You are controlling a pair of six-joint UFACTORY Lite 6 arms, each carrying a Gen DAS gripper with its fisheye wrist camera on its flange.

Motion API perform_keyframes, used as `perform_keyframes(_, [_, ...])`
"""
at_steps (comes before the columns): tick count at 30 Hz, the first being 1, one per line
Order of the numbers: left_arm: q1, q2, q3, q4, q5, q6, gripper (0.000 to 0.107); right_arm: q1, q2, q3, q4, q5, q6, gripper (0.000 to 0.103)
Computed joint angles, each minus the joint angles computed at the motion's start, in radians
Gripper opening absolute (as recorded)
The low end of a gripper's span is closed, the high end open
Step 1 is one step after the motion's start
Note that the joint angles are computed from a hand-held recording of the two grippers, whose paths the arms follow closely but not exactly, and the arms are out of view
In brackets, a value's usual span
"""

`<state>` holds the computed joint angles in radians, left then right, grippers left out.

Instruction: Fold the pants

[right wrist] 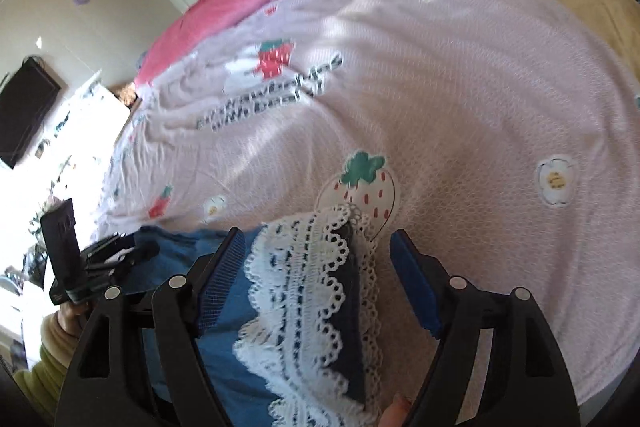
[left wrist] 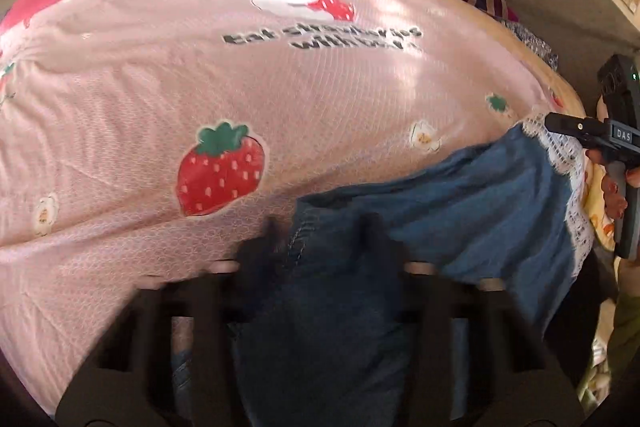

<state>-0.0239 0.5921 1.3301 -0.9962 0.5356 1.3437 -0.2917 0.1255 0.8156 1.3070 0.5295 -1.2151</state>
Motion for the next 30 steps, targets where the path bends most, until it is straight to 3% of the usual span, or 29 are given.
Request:
perform_keyframes(1, [-0.002,0.013,0.011,-0.006,0.009,-0.008,0.008,0.006,0.004,-0.006,0.015,-0.005,-0.03,0.037])
perform_keyframes(3, [-0.003,0.015,0.026,-0.006,0.0,-0.017,0.006,0.025,-0.023,-0.04,0.054,-0.064,-0.103,0.026])
perform_keyframes(7, [0.011,0.025,0.084,-0.034,0.022,-0.015,0.003,-0.031,-0.033,-0.068,0.162,-0.019,-0.215,0.022])
perform_keyframes(11, [-0.035,0.058,0.108,-0.028,-0.086,-0.023,0.003,0.029,0.047,-0.047,0.27,-0.133,-0.315,0.023])
perform_keyframes(14, [-0.041,0.108,0.145,0.001,-0.126,-0.075,0.003,0.035,0.033,-0.079,0.363,-0.14,-0.415,0.027])
perform_keyframes(16, [-0.021,0.099,0.138,-0.045,-0.097,-0.041,0.003,0.017,-0.034,-0.123,0.341,-0.132,-0.391,0.051])
perform_keyframes(18, [0.024,0.004,0.041,-0.186,-0.061,0.111,0.005,-0.024,-0.164,-0.215,0.34,-0.092,-0.408,0.062])
perform_keyframes(19, [0.045,-0.043,-0.004,-0.244,-0.042,0.167,0.009,-0.04,-0.235,-0.263,0.322,-0.081,-0.402,0.065])
perform_keyframes(21, [0.107,-0.152,-0.1,-0.295,0.016,0.223,0.042,-0.083,-0.386,-0.361,0.215,-0.052,-0.318,0.068])
perform_keyframes(24, [0.218,-0.334,-0.271,-0.352,0.076,0.3,0.05,-0.15,-0.588,-0.492,0.04,0.012,-0.172,0.072])
perform_keyframes(27, [0.339,-0.485,-0.412,-0.339,0.133,0.327,0.073,-0.189,-0.797,-0.619,-0.127,0.07,-0.015,0.074])
perform_keyframes(30, [0.526,-0.619,-0.532,-0.285,0.227,0.349,0.083,-0.167,-0.981,-0.707,-0.284,0.094,0.177,0.074])
